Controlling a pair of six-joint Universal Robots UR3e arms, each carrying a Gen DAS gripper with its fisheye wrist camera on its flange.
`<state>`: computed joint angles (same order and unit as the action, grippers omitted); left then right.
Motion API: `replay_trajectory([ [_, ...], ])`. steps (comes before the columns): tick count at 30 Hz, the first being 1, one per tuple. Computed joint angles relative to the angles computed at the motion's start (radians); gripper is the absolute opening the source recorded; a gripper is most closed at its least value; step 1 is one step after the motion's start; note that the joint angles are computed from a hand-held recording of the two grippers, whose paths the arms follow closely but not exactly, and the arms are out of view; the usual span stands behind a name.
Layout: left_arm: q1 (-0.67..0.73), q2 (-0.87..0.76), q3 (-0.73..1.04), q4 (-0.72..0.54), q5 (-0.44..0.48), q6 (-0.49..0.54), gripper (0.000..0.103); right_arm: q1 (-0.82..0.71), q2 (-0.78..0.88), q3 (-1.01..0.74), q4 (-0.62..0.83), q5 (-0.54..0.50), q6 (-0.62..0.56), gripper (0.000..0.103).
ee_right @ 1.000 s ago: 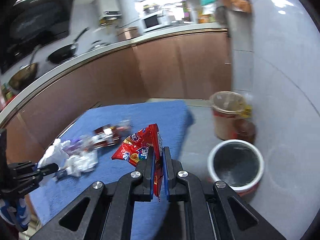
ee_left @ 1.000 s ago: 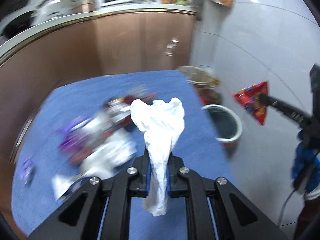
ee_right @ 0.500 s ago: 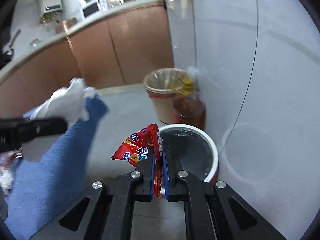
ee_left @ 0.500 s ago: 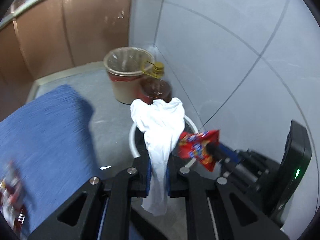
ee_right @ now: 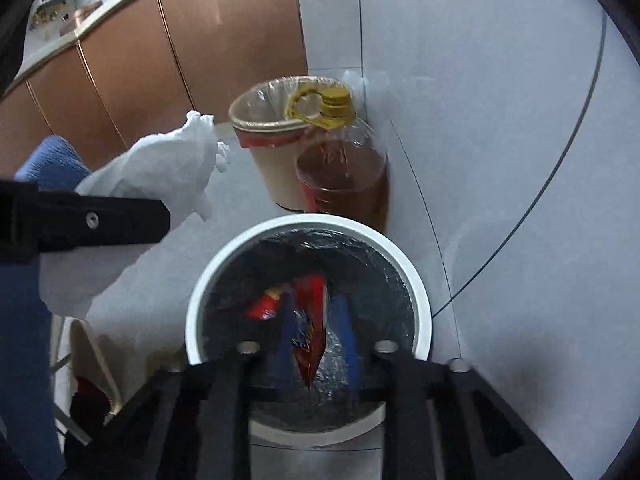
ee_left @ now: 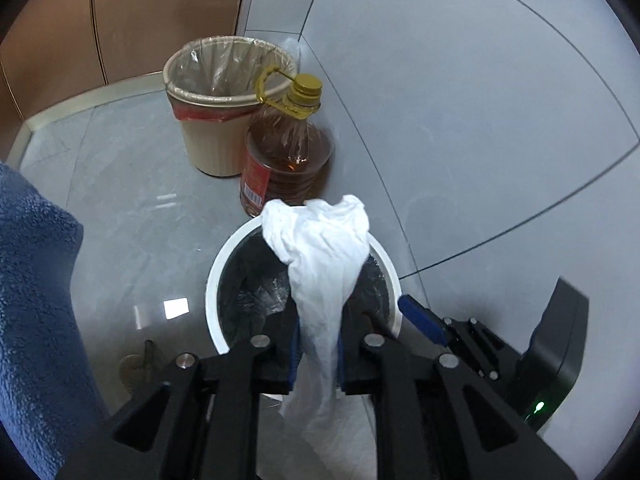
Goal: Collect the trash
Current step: 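Carry both items to the white bin and open both grippers over it, then move both grippers back over the towel-covered table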
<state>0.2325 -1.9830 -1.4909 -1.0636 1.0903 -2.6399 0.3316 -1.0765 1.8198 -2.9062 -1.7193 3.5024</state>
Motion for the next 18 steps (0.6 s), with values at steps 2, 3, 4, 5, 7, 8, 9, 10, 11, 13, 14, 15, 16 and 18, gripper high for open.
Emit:
replay_trajectory([
  [2, 0.002, 0.000, -0.006, 0.020, 0.002, -0.010, 0.045, 0.007, 0.007, -0.005, -0.002, -0.007, 0.004, 0.045],
  [3, 0.005, 0.016, -0.033, 0.055, 0.004, -0.021, 0.051, 0.020, -0.001, -0.001, 0.006, -0.025, 0.005, 0.046],
  [4, 0.006, 0.017, -0.039, 0.070, 0.003, -0.025, 0.056, 0.028, -0.006, 0.000, 0.010, -0.036, 0.005, 0.047],
  [5, 0.007, 0.018, -0.041, 0.076, 0.005, -0.026, 0.056, 0.036, -0.014, 0.001, 0.017, -0.047, 0.004, 0.050],
  [7, 0.015, 0.033, -0.044, 0.064, 0.002, -0.030, 0.057, 0.055, -0.035, 0.005, 0.036, -0.075, 0.014, 0.053],
  [8, 0.020, 0.034, -0.043, 0.061, -0.006, -0.029, 0.057, 0.065, -0.051, 0.011, 0.044, -0.091, 0.020, 0.054],
  [9, 0.029, 0.045, -0.048, 0.054, -0.016, -0.024, 0.057, 0.071, -0.054, 0.009, 0.048, -0.107, 0.021, 0.054],
  [10, 0.045, 0.072, -0.066, 0.047, -0.031, -0.015, 0.057, 0.081, -0.062, 0.013, 0.052, -0.122, 0.023, 0.055],
  [11, 0.057, 0.091, -0.079, 0.046, -0.045, -0.012, 0.057, 0.094, -0.080, 0.020, 0.063, -0.136, 0.025, 0.055],
  [13, 0.090, 0.155, -0.120, 0.028, -0.076, 0.005, 0.057, 0.117, -0.108, 0.029, 0.078, -0.153, 0.035, 0.055],
  [14, 0.109, 0.200, -0.152, 0.028, -0.093, 0.016, 0.057, 0.128, -0.118, 0.026, 0.087, -0.161, 0.036, 0.055],
  [15, 0.124, 0.242, -0.185, 0.043, -0.101, 0.022, 0.057, 0.147, -0.139, 0.028, 0.102, -0.174, 0.039, 0.055],
  [16, 0.140, 0.292, -0.223, 0.061, -0.105, 0.029, 0.057, 0.156, -0.155, 0.031, 0.110, -0.178, 0.042, 0.056],
  [18, 0.173, 0.375, -0.250, 0.023, -0.109, 0.061, 0.057, 0.177, -0.198, 0.037, 0.128, -0.186, 0.063, 0.057],
])
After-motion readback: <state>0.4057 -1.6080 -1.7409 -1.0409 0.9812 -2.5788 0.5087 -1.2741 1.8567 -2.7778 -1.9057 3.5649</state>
